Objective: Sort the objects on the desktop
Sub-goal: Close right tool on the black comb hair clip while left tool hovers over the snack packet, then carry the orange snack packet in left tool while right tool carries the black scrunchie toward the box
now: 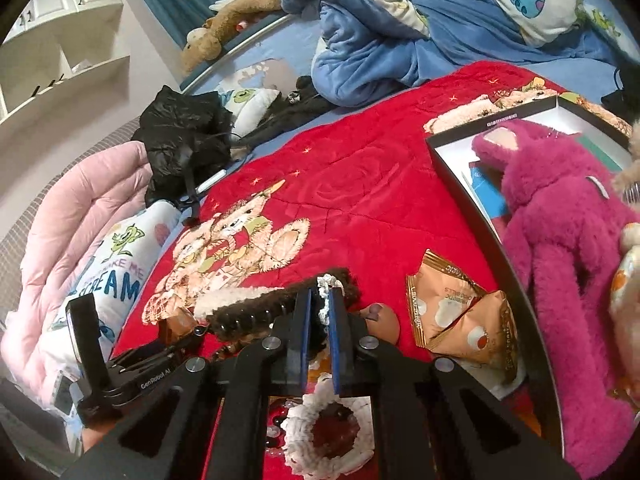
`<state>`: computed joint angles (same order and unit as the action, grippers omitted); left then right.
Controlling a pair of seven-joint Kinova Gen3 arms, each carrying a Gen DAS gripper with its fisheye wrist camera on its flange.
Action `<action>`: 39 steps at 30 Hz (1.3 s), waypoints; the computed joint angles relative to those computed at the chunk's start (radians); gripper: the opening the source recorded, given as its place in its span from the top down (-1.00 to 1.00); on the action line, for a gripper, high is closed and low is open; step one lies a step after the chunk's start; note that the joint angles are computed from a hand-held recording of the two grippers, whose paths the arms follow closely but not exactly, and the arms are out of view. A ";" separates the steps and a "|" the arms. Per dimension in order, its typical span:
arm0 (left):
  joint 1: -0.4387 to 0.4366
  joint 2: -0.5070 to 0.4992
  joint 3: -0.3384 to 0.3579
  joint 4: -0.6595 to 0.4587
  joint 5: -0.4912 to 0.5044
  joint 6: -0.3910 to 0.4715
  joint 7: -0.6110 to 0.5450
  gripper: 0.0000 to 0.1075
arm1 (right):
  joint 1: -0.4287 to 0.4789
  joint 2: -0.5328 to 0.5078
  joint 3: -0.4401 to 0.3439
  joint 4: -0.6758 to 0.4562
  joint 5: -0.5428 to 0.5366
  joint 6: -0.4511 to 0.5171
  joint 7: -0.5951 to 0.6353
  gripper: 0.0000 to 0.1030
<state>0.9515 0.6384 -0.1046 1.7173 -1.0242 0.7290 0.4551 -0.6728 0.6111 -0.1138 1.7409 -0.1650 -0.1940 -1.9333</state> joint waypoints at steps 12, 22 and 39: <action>0.044 -0.015 0.012 0.024 -0.092 0.062 0.093 0.44 | 0.025 -0.017 -0.032 0.031 0.021 -0.039 -0.007 0.83; 0.063 -0.025 0.069 0.006 -0.121 0.160 0.127 0.44 | 0.048 -0.032 -0.070 0.052 0.049 -0.062 -0.017 0.83; 0.113 0.023 0.097 -0.163 -0.136 0.181 0.029 0.44 | 0.034 -0.120 -0.035 0.157 0.022 -0.105 -0.011 0.83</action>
